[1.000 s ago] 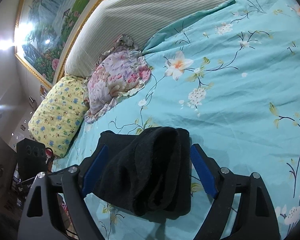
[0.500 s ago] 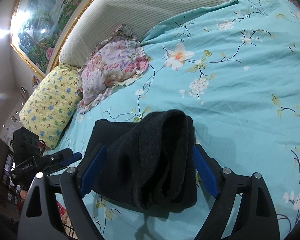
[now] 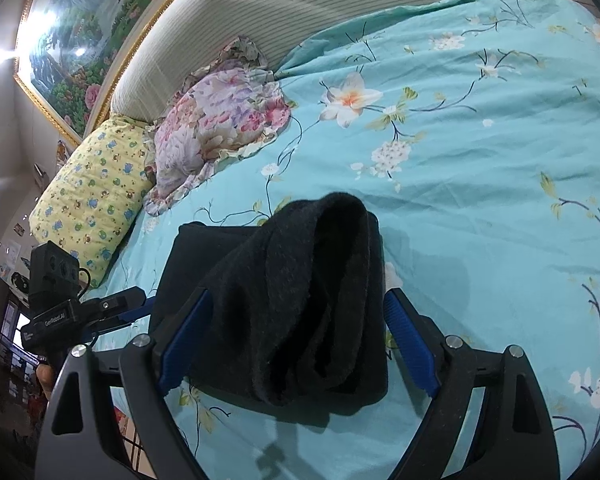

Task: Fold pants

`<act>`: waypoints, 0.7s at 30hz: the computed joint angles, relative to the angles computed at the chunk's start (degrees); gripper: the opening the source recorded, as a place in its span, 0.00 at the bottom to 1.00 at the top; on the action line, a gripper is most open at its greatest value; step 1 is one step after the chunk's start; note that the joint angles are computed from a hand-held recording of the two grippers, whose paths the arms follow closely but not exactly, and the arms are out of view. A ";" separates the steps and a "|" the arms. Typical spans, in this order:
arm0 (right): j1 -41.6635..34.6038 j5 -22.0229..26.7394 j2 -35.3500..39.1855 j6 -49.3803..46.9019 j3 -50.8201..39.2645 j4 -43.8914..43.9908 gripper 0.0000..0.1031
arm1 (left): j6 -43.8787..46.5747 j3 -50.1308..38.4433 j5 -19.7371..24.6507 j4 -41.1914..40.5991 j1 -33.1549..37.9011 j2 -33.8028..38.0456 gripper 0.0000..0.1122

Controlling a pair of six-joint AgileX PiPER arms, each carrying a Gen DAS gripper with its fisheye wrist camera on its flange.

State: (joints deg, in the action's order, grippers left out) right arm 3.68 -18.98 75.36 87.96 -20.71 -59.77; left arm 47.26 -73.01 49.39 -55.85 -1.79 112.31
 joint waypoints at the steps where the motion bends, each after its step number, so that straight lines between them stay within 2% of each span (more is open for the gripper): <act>1: -0.12 -0.34 0.49 -0.56 0.09 0.49 0.85 | -0.28 -0.31 -0.14 0.29 -0.16 0.23 0.70; 8: -0.59 -3.23 4.58 -5.99 0.84 5.90 0.85 | -3.03 -3.64 -0.36 2.61 -1.10 2.98 0.70; 13: -1.58 -5.11 6.99 -7.22 0.65 6.62 0.85 | -5.37 -6.23 -0.25 4.29 -1.92 5.59 0.70; 18: -2.55 -6.91 8.37 -8.27 0.72 6.94 0.85 | -8.24 -7.57 -2.73 7.55 -3.19 7.70 0.70; 20: -3.01 -7.74 8.86 -8.48 0.73 6.83 0.85 | -7.70 -7.71 -2.95 7.30 -3.05 8.35 0.69; 21: -3.36 -8.28 9.19 -8.49 0.75 6.57 0.85 | -7.19 -7.84 -2.81 6.82 -2.91 8.61 0.65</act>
